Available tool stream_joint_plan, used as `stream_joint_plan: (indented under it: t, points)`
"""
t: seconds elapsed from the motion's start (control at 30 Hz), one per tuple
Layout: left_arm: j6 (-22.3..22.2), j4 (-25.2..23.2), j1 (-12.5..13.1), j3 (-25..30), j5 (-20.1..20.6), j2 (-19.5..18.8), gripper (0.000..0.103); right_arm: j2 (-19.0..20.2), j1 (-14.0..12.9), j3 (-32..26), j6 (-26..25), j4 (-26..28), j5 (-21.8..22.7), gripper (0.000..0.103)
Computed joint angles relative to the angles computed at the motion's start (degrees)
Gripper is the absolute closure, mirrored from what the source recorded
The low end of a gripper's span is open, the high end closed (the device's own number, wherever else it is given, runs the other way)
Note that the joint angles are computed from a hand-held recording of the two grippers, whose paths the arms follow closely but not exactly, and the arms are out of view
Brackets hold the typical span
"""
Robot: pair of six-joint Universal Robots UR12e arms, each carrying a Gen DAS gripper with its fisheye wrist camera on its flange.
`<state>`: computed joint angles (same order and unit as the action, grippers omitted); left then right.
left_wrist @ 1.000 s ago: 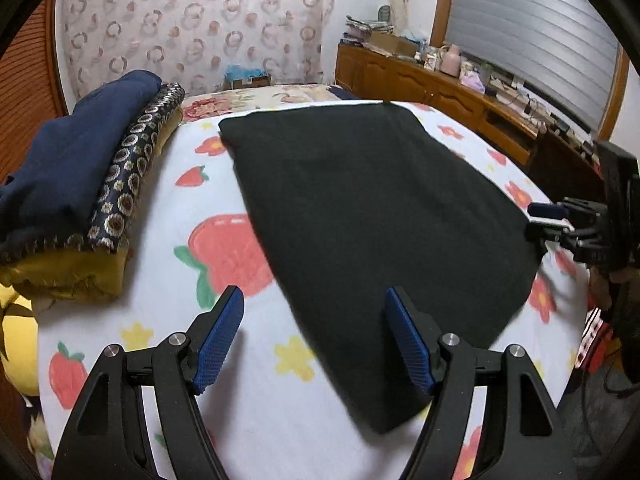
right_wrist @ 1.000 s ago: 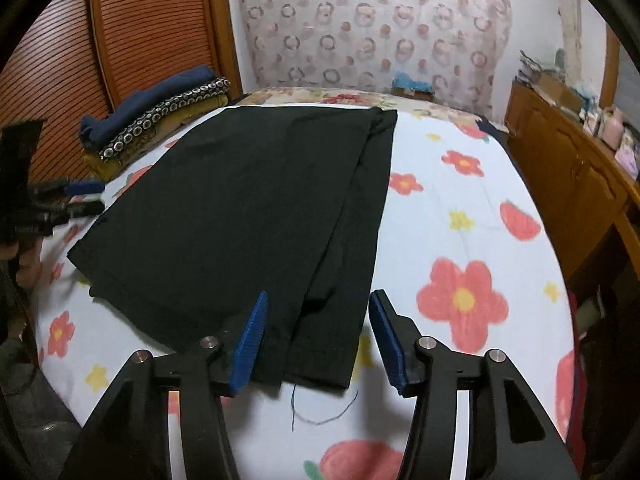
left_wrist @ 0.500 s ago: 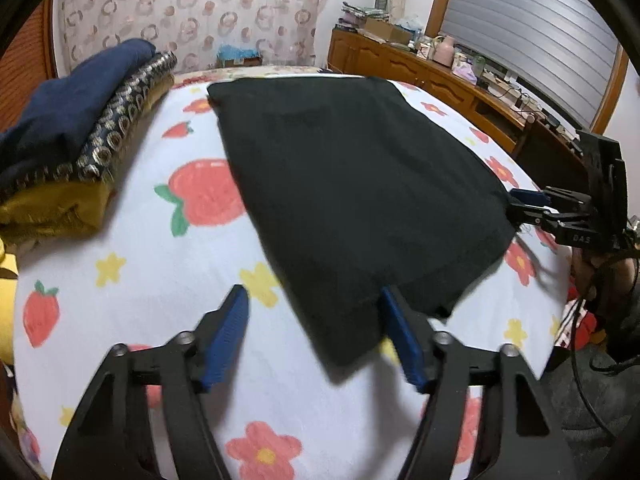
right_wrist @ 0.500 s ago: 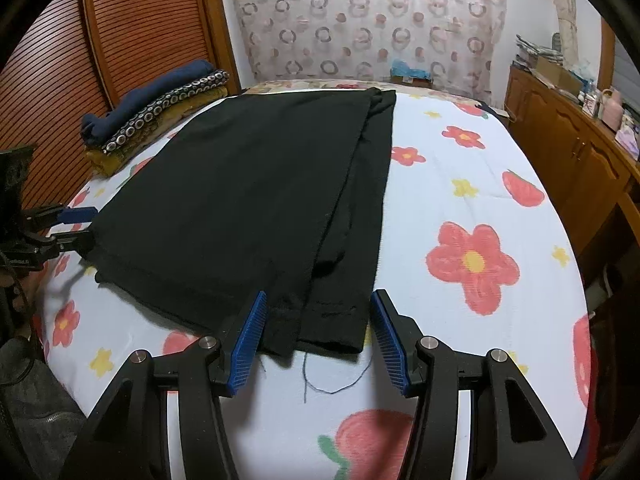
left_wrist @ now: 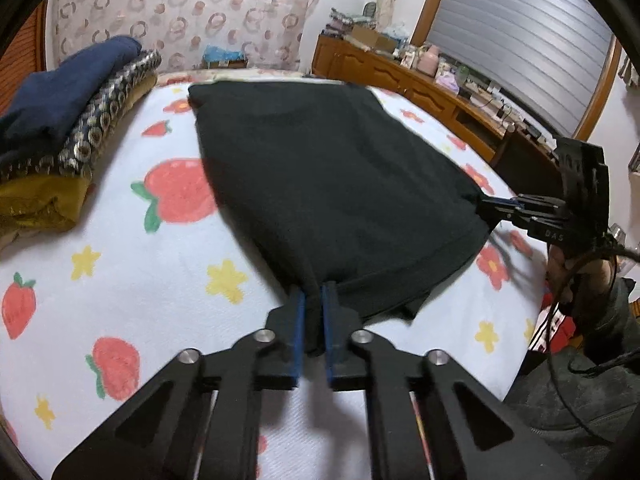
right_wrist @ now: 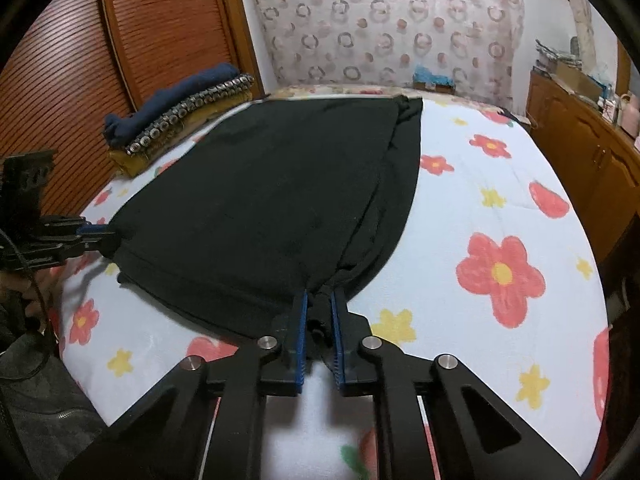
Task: Fold small clothes
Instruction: 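Grasp the black T-shirt end with both grippers, then lift the shirt end with both grippers and fold it over the rest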
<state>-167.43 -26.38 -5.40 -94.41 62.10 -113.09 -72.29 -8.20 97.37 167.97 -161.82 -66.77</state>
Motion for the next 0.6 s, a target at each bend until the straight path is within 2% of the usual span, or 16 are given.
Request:
stream_joint_plan:
  t: [0.13, 0.3, 0.4, 0.6]
  points:
    - [-2.28, 5.09, 0.08, 1.10, -1.04, -0.18, 0.097, -0.51, -0.69, 0.20, 1.55, -4.68, 3.01, 0.094]
    - [-4.96, 7.92, -0.30, 6.97, 0.71, -3.05, 0.097, 1.35, -1.08, -3.62, 3.31, -8.38, 4.52, 0.094]
    - [-6.58, 8.41, -0.46, 11.15, 1.26, -5.36, 0.097, 3.20, -1.05, -6.92, 3.99, -8.20, 4.24, 0.094]
    - [-9.27, 5.50, -0.85, 19.58, 3.79, -10.07, 0.097, 7.39, -0.66, -14.60, 2.95, -4.16, 3.56, 0.094]
